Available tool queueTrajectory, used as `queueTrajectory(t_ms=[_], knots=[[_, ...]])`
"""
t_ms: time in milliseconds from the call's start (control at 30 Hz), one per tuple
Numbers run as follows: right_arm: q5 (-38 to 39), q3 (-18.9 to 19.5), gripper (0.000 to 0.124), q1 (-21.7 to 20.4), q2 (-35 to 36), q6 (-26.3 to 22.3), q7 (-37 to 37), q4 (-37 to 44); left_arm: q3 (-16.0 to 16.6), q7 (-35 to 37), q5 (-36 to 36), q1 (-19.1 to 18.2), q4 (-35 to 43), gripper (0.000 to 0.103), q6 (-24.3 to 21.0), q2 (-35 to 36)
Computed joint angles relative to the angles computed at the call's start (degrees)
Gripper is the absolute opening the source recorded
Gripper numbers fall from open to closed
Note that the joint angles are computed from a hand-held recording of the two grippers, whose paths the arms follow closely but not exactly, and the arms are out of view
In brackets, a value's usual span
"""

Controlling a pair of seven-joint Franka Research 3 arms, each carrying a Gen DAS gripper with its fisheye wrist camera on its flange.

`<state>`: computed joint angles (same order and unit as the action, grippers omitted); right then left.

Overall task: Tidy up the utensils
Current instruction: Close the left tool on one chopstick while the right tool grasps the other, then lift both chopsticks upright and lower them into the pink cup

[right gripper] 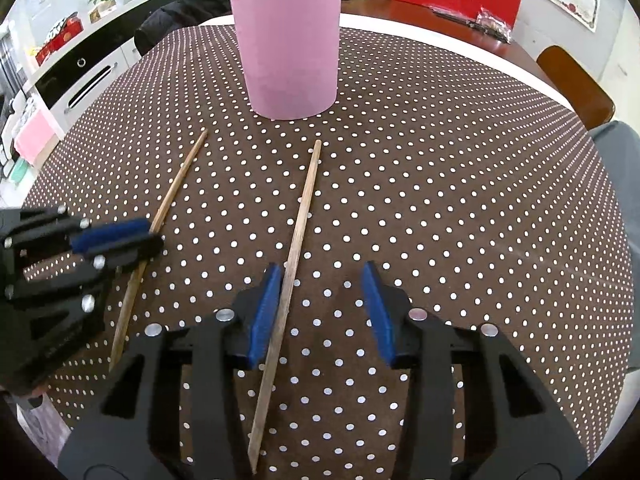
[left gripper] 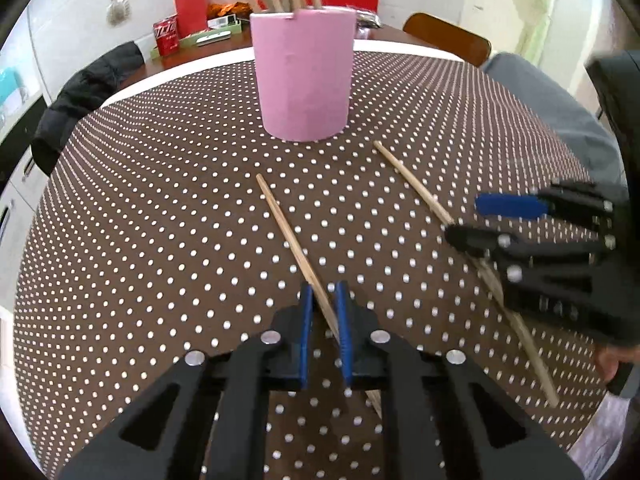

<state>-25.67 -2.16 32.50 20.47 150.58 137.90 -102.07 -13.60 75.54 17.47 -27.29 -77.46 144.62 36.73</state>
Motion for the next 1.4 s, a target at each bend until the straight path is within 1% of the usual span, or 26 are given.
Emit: queueTrajectory(t_ms=[33, 100, 133, 167, 200, 233, 267, 300, 333, 400, 467, 600, 733, 800, 833, 900, 967, 1000, 1033, 1100, 1133, 1167, 1233, 1300, 1333, 1400], knots=[[-0.1, -0.1, 0.043, 0.0, 0.2, -0.2, -0.1, 0.4, 0.3, -0.3, 0.3, -0.3, 0.1, 0.013, -0.3, -0.1], [0.2, -0.1, 0.047, -0.4, 0.8, -0.7, -1.0, 1.4, 0.6, -1.2, 0.5, -0.8, 0.9, 0.026, -1.4, 0.2], [-0.3, -0.4, 0.047, -0.1, 1.4, -1.3, -1.0, 2.3, 0.8, -1.6, 0.8, -1.2, 2.3, 0.028, -2.1, 1.1], [-0.6, -0.5, 0.046, 0.3, 2.1, -1.8, -0.8, 3.4, 1.3, -2.3, 1.5, -1.7, 2.5, 0.028, -1.8, 1.2], [-0.7, -0.5, 0.037, 0.4, 2.6, -1.9, -1.2, 3.9, 1.5, -2.7, 2.0, -2.0, 2.6, 0.027, -1.6, 1.3], [-0.3, -0.1, 0.030, 0.3, 3.0, -1.5, -2.2, 4.5, 1.3, -2.5, 1.8, -1.7, 3.0, 0.010, -1.5, 1.6], [-0.3, -0.1, 0.013, 0.6, 3.4, -1.9, -2.6, 5.1, 1.0, -2.7, 1.4, -1.4, 2.5, 0.008, -1.3, 1.3], [-0.2, -0.1, 0.007, 0.7, 3.5, -1.9, -3.1, 5.3, 0.3, -2.5, 0.2, -0.5, 1.8, 0.006, -0.7, 1.0], [-0.1, -0.2, 0.006, 0.8, 3.4, -1.2, -3.3, 5.1, -0.1, -2.6, -0.8, 0.5, 0.8, 0.005, 0.3, 0.6], [0.5, -0.3, 0.006, 0.5, 2.8, 2.2, -3.3, 3.2, 0.3, -4.6, -1.2, 1.4, -3.5, 0.005, 4.0, -1.9], [0.2, -1.0, 0.005, 0.9, 1.7, 7.1, -2.2, 0.5, -0.1, -6.1, -2.1, 2.6, -6.8, 0.005, 7.8, -3.8], [-2.8, -3.7, 0.005, 2.9, 0.0, 14.4, 0.6, -2.7, 1.7, -11.6, -0.3, 2.8, -12.6, 0.005, 15.3, -7.8], [-9.6, -10.2, 0.005, 7.6, -1.3, 22.8, 8.0, -4.6, 6.0, -20.4, 5.1, 0.8, -16.4, 0.005, 22.8, -10.6], [-13.9, -15.0, 0.005, 11.4, -1.5, 25.8, 12.8, -4.7, 10.3, -27.3, 9.9, -2.0, -18.2, 0.005, 27.6, -11.8], [-16.5, -18.1, 0.005, 13.7, -1.3, 27.6, 15.7, -4.5, 12.1, -30.2, 12.2, -3.3, -18.1, 0.005, 28.7, -12.0], [-19.5, -23.3, 0.005, 17.5, -0.7, 30.4, 19.7, -3.8, 17.5, -37.4, 17.9, -7.1, -17.8, 0.005, 31.9, -12.3], [-21.3, -29.7, 0.005, 22.1, 0.5, 33.2, 22.8, -2.6, 21.8, -43.0, 22.8, -10.4, -17.6, 0.005, 33.3, -12.9], [-21.5, -32.5, 0.005, 24.0, 1.1, 34.6, 23.6, -2.1, 22.1, -44.0, 24.0, -10.3, -16.5, 0.005, 33.5, -12.7], [-20.8, -33.2, 0.005, 24.2, 1.6, 35.3, 23.0, -1.4, 24.3, -46.7, 26.4, -11.9, -15.3, 0.005, 34.2, -12.4], [-19.9, -35.7, 0.005, 25.7, 2.4, 36.9, 22.3, -0.3, 25.7, -49.6, 29.2, -12.7, -12.5, 0.005, 34.3, -11.5], [-19.5, -38.2, 0.005, 27.9, 2.9, 37.5, 22.5, -0.1, 26.6, -51.3, 30.8, -13.1, -11.3, 0.005, 34.9, -11.2], [-18.9, -39.3, 0.005, 28.7, 3.2, 37.9, 22.1, 0.2, 26.1, -51.6, 31.3, -12.8, -9.1, 0.005, 34.2, -10.3], [-17.6, -41.5, 0.005, 30.0, 3.9, 39.2, 21.1, 1.0, 26.7, -53.8, 33.5, -12.9, -5.7, 0.005, 34.4, -8.8], [-16.1, -42.2, 0.005, 30.1, 4.4, 40.0, 19.7, 2.0, 28.0, -56.8, 36.3, -13.5, -3.3, 0.005, 34.6, -7.8], [-15.4, -42.6, 0.005, 30.3, 4.6, 40.4, 19.0, 2.2, 27.3, -57.0, 36.8, -12.9, -2.2, 0.005, 34.4, -7.4], [-14.5, -41.6, 0.005, 29.1, 4.8, 40.4, 16.8, 3.4, 27.4, -59.1, 38.6, -12.7, 0.3, 0.005, 34.3, -6.5]])
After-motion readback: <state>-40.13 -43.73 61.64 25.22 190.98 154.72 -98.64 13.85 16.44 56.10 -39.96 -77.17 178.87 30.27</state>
